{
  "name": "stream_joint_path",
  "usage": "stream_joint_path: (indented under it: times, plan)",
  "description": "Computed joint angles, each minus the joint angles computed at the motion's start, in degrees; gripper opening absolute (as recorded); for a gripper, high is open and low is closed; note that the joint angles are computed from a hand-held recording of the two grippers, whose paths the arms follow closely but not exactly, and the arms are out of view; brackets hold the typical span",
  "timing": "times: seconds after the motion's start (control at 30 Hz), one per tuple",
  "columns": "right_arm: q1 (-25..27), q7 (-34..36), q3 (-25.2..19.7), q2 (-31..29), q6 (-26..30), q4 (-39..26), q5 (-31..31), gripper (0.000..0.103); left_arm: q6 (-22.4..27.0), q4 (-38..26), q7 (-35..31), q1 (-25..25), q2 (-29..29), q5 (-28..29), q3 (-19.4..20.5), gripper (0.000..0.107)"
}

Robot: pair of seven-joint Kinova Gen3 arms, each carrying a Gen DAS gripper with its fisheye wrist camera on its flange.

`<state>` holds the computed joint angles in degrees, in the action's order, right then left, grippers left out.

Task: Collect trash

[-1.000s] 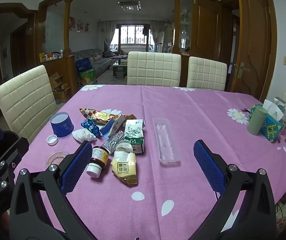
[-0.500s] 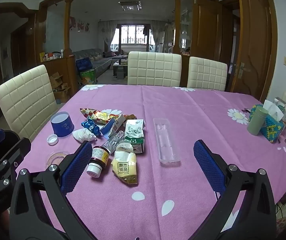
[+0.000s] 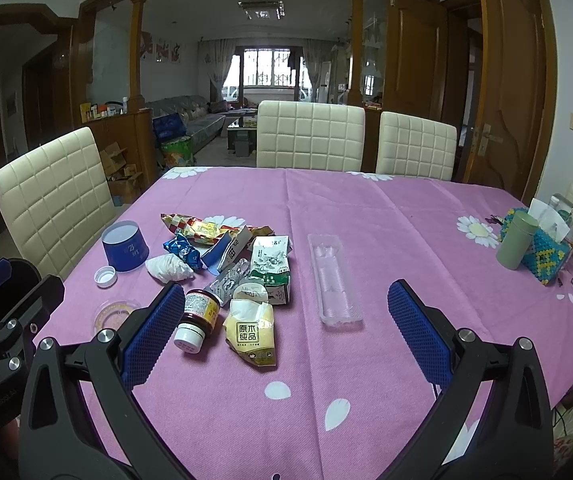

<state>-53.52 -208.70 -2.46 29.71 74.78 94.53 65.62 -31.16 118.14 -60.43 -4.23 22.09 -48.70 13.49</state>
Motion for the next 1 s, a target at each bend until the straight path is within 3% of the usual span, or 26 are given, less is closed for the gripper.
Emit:
stream_joint_path:
  times: [1.0]
  plan:
    - [-0.01, 0.02, 0.03, 0.15, -0.04, -0.09, -0.15, 0.100, 0.61, -0.43, 0.28, -0.34, 0.77, -0.39, 0.33, 0.088]
